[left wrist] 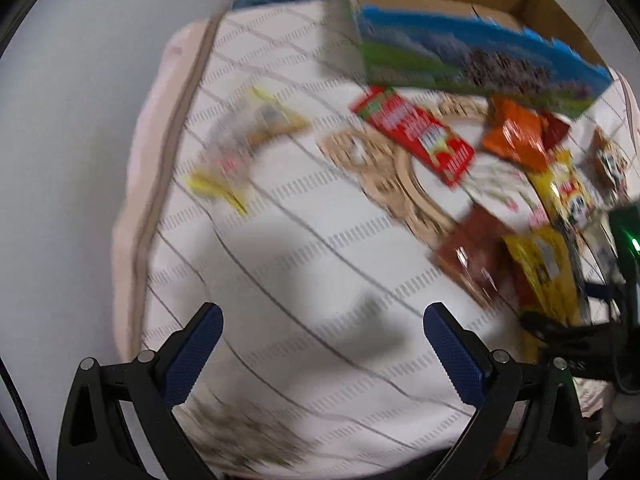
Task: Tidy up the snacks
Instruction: 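Grasp the clear bread bag with the left tool while the right tool grasps the yellow-black biscuit bag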
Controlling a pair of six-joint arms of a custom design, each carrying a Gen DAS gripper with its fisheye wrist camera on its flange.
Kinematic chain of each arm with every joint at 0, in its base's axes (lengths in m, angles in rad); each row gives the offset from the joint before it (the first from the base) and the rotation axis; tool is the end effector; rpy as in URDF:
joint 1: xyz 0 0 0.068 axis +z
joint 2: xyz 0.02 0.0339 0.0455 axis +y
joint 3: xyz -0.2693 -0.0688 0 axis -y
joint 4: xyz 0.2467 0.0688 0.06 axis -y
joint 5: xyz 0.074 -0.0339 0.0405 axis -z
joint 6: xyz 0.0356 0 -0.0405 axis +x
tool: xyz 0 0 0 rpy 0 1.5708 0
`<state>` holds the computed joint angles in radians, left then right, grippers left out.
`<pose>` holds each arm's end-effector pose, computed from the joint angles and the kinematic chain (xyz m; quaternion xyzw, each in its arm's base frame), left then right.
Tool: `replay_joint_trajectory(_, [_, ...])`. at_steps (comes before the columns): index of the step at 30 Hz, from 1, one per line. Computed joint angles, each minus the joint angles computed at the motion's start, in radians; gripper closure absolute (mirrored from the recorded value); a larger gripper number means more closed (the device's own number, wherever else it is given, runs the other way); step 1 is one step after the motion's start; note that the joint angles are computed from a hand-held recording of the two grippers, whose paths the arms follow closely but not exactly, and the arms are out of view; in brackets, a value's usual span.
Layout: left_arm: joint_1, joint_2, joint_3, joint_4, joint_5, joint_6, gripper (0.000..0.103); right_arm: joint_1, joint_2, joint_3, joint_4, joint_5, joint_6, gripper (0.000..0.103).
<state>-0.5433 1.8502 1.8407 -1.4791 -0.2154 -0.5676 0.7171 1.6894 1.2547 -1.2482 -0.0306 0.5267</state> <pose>0.3039 -0.1747 0.3216 -0.0165 0.9932 0.0697 0.0913 0.2168 0.1905 0.2225 0.0940 -0.9939 0.0202 0.0544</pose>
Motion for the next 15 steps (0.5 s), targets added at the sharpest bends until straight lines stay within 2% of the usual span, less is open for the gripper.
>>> replay_joint_trajectory(3, [0.085,0.042,0.071,0.003,-0.026,0.121,0.0,-0.023,0.014,0.039,-0.006,-0.024,0.042,0.016])
replay_joint_trajectory(10, [0.265,0.231,0.265,0.001,-0.029,0.402,0.0,-0.05,0.138,0.154,-0.019,-0.054,0.118,0.015])
replay_joint_trajectory(15, [0.311,0.358,0.361,-0.006,-0.027,0.515,0.0,-0.058,0.264,0.312,-0.08,-0.037,0.121,0.007])
